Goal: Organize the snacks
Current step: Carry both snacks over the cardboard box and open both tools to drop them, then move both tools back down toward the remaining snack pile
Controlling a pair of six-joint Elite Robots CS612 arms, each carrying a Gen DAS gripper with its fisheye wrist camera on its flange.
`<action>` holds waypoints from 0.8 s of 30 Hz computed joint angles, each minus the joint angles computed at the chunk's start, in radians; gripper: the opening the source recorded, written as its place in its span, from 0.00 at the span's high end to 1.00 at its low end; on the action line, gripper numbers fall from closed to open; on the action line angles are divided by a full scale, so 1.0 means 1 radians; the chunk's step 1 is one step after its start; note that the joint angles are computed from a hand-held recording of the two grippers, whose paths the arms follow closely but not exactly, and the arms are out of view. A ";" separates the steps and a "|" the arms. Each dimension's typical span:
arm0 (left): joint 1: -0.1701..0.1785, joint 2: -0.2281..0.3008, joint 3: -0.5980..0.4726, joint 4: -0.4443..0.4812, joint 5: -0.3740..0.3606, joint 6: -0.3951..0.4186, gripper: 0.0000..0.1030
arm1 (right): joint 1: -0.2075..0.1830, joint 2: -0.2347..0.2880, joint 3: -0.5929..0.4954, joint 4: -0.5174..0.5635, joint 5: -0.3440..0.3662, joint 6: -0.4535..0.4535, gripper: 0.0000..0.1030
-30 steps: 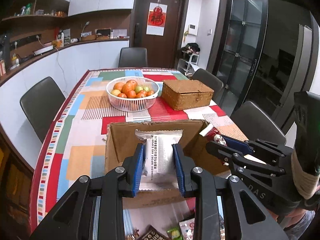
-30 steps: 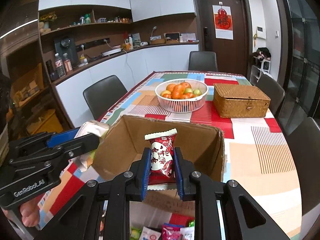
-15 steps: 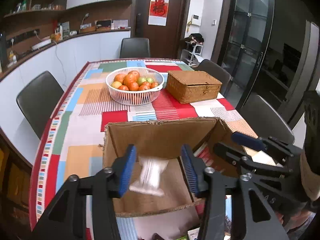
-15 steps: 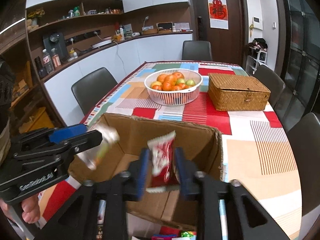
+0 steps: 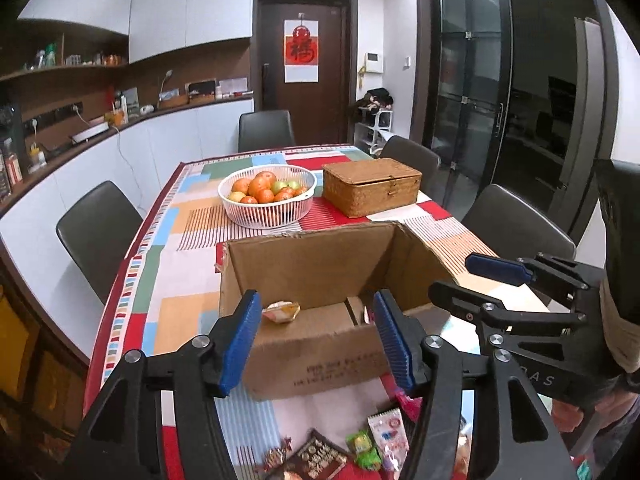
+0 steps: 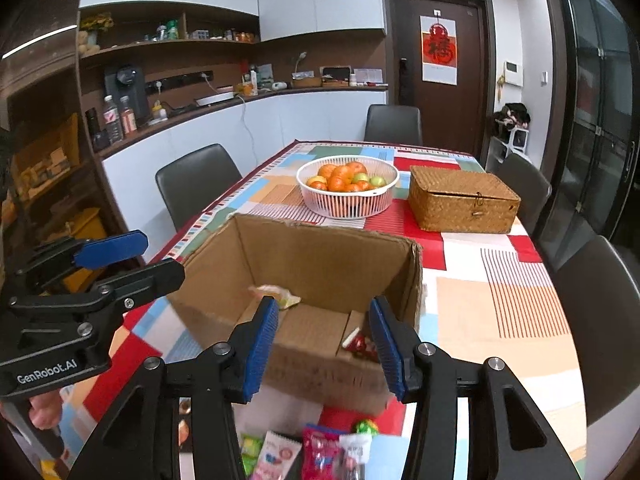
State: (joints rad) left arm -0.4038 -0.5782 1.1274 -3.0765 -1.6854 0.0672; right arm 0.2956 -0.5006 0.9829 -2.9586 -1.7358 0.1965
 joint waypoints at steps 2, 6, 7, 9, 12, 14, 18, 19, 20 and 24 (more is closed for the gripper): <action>-0.002 -0.015 0.033 -0.021 -0.006 -0.004 0.44 | 0.005 -0.017 0.034 -0.022 -0.008 -0.002 0.47; -0.006 -0.044 0.103 -0.068 -0.012 -0.002 0.42 | 0.014 -0.047 0.099 -0.068 -0.020 -0.014 0.47; -0.007 -0.050 0.118 -0.076 -0.011 -0.003 0.42 | 0.015 -0.053 0.111 -0.075 -0.017 -0.014 0.47; -0.009 -0.063 0.151 -0.092 -0.013 -0.003 0.42 | 0.018 -0.066 0.139 -0.085 -0.011 -0.015 0.47; -0.013 -0.079 0.197 -0.111 -0.009 0.000 0.41 | 0.023 -0.083 0.176 -0.096 -0.007 -0.022 0.47; -0.014 -0.087 0.222 -0.118 -0.012 0.003 0.40 | 0.027 -0.090 0.196 -0.096 -0.003 -0.030 0.47; -0.021 -0.100 0.267 -0.119 0.001 0.020 0.40 | 0.030 -0.102 0.229 -0.081 0.015 -0.031 0.47; -0.022 -0.101 0.274 -0.119 0.001 0.023 0.40 | 0.031 -0.105 0.238 -0.079 0.017 -0.030 0.47; -0.024 -0.103 0.281 -0.114 0.003 0.026 0.40 | 0.032 -0.107 0.245 -0.074 0.018 -0.031 0.47; -0.027 -0.105 0.301 -0.090 -0.004 0.026 0.40 | 0.035 -0.114 0.270 -0.042 0.022 -0.038 0.47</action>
State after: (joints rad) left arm -0.4310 -0.6828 1.4284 -3.1665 -1.6892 0.0935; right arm 0.3304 -0.6142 1.2526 -3.0010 -1.7143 0.1583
